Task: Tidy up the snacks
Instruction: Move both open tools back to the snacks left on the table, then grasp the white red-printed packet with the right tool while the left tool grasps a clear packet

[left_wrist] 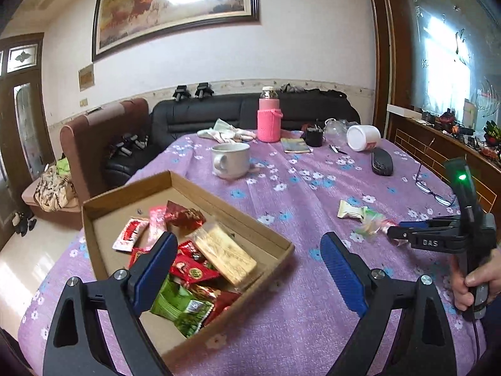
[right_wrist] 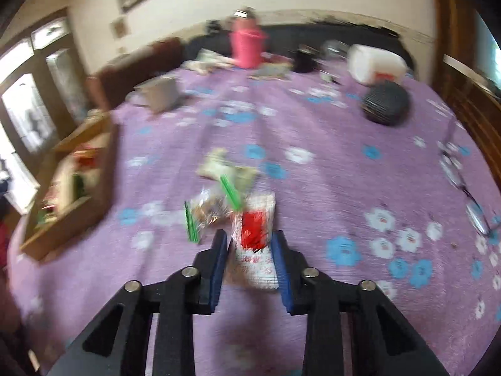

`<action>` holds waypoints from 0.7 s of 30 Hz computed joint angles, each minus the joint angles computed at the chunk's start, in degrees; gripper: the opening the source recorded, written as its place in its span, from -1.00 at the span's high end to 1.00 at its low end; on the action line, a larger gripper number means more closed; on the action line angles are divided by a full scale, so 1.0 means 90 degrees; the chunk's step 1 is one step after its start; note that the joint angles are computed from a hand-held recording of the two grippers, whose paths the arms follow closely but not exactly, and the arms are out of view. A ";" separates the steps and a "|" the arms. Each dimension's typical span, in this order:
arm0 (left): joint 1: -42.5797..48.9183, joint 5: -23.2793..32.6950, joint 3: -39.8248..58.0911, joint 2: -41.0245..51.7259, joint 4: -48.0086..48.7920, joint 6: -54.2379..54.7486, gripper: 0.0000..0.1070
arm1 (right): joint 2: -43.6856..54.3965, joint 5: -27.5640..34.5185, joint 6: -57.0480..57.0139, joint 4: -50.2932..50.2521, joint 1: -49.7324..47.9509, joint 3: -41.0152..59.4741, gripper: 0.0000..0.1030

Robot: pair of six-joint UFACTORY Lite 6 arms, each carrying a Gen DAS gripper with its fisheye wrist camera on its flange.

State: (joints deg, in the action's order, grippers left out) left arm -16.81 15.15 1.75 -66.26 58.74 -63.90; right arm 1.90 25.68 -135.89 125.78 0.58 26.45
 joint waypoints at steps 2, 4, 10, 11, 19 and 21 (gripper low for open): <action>-0.0144 0.0041 0.0091 0.0179 -0.0051 -0.0023 -0.73 | -0.0199 0.0337 0.0695 -0.0811 -0.0312 -0.0103 0.77; -0.0365 0.0138 0.0168 0.0330 0.0028 -0.0159 -0.73 | -0.0311 0.0182 0.0681 -0.0685 -0.0400 -0.0150 0.77; -0.1582 0.0680 0.0796 0.1889 0.2035 -0.2719 -0.72 | 0.0021 0.0362 0.1549 -0.1354 -0.1016 0.0105 0.77; -0.1710 0.0703 0.0983 0.2288 0.2237 -0.3005 -0.72 | 0.0029 0.0425 0.1674 -0.1489 -0.1079 0.0127 0.77; -0.2231 0.0529 0.2842 0.5695 0.3443 -0.3980 -0.72 | 0.0063 0.0427 0.2109 -0.1734 -0.1118 0.0206 0.74; -0.2029 0.0073 0.3286 0.6440 0.3681 -0.3934 -0.72 | 0.0143 0.0505 0.2268 -0.1880 -0.1230 0.0275 0.74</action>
